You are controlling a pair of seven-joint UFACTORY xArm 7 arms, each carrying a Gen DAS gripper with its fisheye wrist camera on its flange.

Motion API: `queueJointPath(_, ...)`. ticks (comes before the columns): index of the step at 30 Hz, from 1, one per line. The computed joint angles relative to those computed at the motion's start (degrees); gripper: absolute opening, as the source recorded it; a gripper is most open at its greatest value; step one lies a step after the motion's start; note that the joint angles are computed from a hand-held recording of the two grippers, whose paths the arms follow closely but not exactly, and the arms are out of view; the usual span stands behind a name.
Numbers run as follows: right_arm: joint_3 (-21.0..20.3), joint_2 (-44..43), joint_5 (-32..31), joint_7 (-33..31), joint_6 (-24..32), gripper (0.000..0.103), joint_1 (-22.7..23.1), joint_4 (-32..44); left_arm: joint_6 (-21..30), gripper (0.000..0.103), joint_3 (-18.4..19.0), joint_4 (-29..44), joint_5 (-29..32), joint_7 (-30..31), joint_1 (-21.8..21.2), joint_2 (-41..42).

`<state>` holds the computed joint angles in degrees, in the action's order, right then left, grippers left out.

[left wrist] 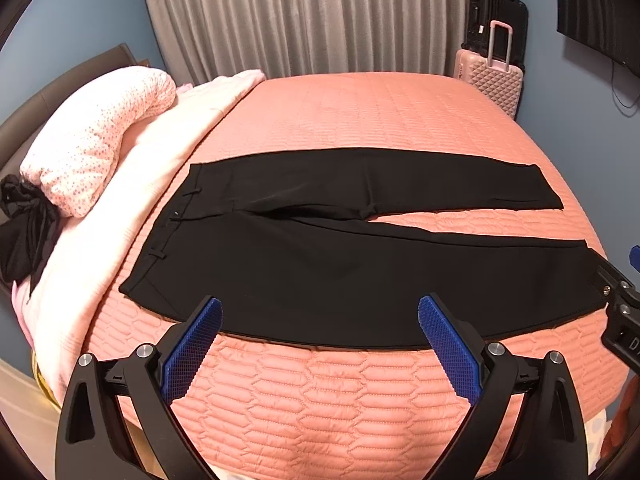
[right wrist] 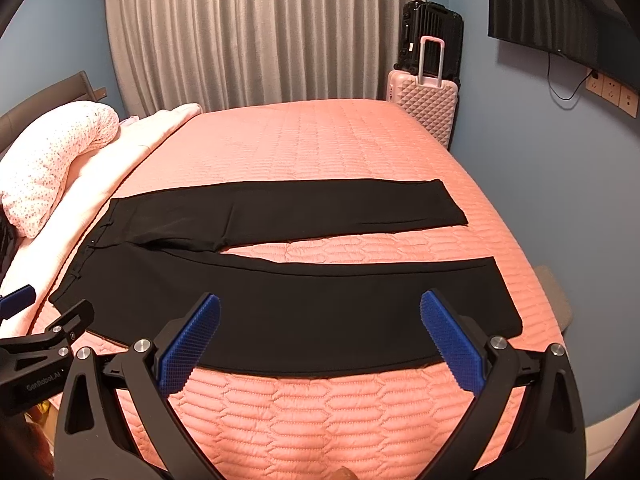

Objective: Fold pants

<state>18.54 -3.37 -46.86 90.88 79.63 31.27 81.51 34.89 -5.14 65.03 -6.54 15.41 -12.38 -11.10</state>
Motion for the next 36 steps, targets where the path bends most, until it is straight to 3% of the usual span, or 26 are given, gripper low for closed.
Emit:
queueJointPath(4, -4.7, -8.0, 3.5, -2.4, -11.6, 0.098, -5.5, -12.7, -0.9, 0.097, -0.4, 1.4, 1.4, -1.6, 0.4, 3.5)
queueJointPath(6, -9.2, -12.3, 4.2, -6.2, -18.0, 0.098, -9.8, -20.0, -0.2, 0.097, -0.7, 3.5, 3.1, -2.8, 0.5, 6.6)
queueJointPath(9, -20.7, -12.7, 11.1, -20.4, -31.8, 0.098, -15.8, -26.5, -0.6, 0.097, -1.0, 6.4, 6.2, -5.5, 0.5, 11.8)
queueJointPath(12, -28.7, -5.9, 16.6, -32.7, -38.0, 0.098, -20.3, -24.5, 2.0, 0.097, -0.9, 12.1, 10.2, -10.4, -0.4, 19.1)
queueJointPath(15, -32.9, 4.0, 28.3, -46.9, -45.4, 0.098, -26.5, -19.1, 4.2, 0.097, -1.5, 18.2, 7.4, -10.8, -0.8, 25.9)
queueJointPath(20, -30.5, 17.2, 36.7, -62.3, -46.4, 0.098, -35.1, -8.7, 5.2, 0.097, -5.2, 26.4, -3.3, -5.3, 0.3, 34.0)
queueJointPath(23, -26.8, 21.1, 39.8, -68.9, -48.3, 0.098, -39.3, -6.2, 0.4, 0.097, -6.3, 27.3, -6.8, -4.3, -0.5, 36.3)
queueJointPath(26, -26.3, 21.9, 37.3, -71.7, -53.6, 0.098, -40.1, -7.7, -4.0, 0.097, -7.2, 27.3, -10.5, -4.2, -0.7, 38.0)
queueJointPath(28, -25.0, 20.7, 39.7, -74.4, -57.2, 0.098, -41.6, -10.3, -3.1, 0.096, -7.3, 29.1, -11.4, -6.0, -1.0, 39.7)
queueJointPath(31, -25.8, 21.0, 39.1, -73.5, -52.5, 0.098, -40.3, -8.0, 4.4, 0.096, -4.2, 35.6, -5.5, -9.9, -4.1, 43.4)
queueJointPath(33, -24.3, 20.3, 39.8, -75.5, -55.5, 0.098, -40.7, -9.2, 9.0, 0.097, -1.9, 40.2, 1.0, -10.6, -6.9, 46.0)
queueJointPath(36, -26.9, 22.4, 34.2, -72.9, -55.1, 0.098, -37.1, -7.7, 9.4, 0.097, 1.4, 41.8, 10.0, -11.2, -10.7, 47.4)
